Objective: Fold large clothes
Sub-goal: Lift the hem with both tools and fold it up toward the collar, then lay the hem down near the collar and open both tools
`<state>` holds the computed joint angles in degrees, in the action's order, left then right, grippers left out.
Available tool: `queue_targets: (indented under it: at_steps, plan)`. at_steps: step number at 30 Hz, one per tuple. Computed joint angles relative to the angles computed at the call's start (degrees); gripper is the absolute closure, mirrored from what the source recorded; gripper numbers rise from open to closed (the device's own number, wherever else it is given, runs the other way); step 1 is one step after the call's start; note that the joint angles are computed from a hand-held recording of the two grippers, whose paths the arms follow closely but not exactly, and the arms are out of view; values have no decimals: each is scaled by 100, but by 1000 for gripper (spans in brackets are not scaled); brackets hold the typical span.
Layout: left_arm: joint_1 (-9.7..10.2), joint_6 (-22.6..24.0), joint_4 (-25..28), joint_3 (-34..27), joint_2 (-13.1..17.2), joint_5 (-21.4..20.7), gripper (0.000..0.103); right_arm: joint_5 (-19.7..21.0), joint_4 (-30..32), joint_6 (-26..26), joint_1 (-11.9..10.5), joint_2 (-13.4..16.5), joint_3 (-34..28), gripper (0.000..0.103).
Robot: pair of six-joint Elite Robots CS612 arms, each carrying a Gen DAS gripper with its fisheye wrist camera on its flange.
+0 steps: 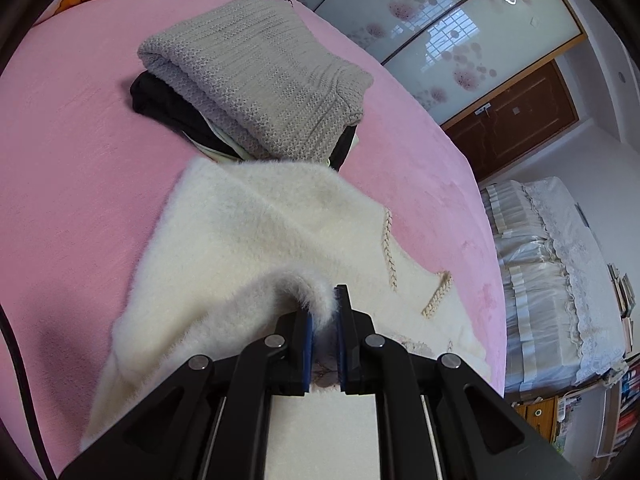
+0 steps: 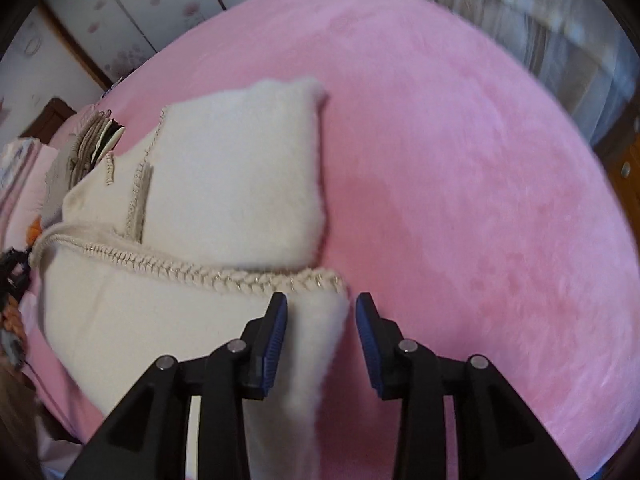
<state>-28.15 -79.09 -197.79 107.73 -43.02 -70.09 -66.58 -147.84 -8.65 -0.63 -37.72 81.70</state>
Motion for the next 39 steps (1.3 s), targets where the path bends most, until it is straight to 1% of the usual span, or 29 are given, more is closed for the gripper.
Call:
queue_targets:
  at_steps: [2, 3, 4, 5, 6, 9, 10, 11, 13, 16, 18, 21, 23, 25, 26, 28, 32, 35, 37, 39]
  plan:
    - [-18, 52, -12, 29, -25, 5, 96, 529, 324, 72, -83, 62, -68, 67]
    - [-27, 68, -2, 45, -43, 13, 96, 646, 335, 101, -97, 76, -70, 65]
    - [-34, 74, -11, 70, -63, 8, 96, 659, 285, 89, -90, 72, -47, 71]
    - [-45, 64, -29, 97, -87, 14, 96, 628, 114, 77, -75, 47, 18, 79]
    - [-59, 62, -71, 129, -113, 20, 96, 507, -89, 12, -43, -7, 109, 94]
    - [-115, 141, 6, 224, -260, 75, 96, 56, -1001, -189, 78, -252, 484, 95]
    - [-137, 176, 74, 243, -317, 125, 96, -9, -1316, -271, 102, -341, 607, 95]
    - [-158, 178, 147, 259, -374, 192, 96, 23, -1659, -304, 113, -430, 726, 95]
    - [-165, 137, 216, 282, -455, 305, 96, 135, -2086, -245, 124, -517, 784, 95]
    - [-95, 127, 337, 199, -496, 457, 96, 62, -2628, -123, 230, -481, 615, 95]
    - [-1, 114, 466, 69, -472, 481, 96, -41, -2800, -14, 309, -348, 337, 95]
    - [157, 144, 811, -213, -374, 507, 96, -203, -2927, 202, 436, -12, -240, 95]
    - [251, 161, 978, -411, -267, 540, 96, -287, -2874, 391, 509, 251, -680, 95]
    - [352, 220, 1059, -622, -122, 545, 96, -468, -2756, 500, 601, 537, -1149, 95]
    - [387, 199, 1076, -706, -57, 552, 96, -582, -2687, 504, 650, 698, -1402, 95]
    - [461, 220, 1298, -915, 83, 538, 96, -810, -2518, 499, 736, 958, -1799, 95]
    - [592, -11, 1754, -1263, 404, 480, 96, -1335, -2207, 469, 881, 1461, -2505, 95]
    - [610, -25, 1711, -1359, 590, 549, 95, -1670, -1689, 557, 944, 1768, -2994, 95]
    - [590, 126, 1750, -1403, 631, 652, 94, -1825, -1535, 528, 974, 1866, -3128, 95]
    - [586, 334, 1764, -1412, 620, 618, 93, -1920, -1402, 468, 994, 1922, -3219, 95]
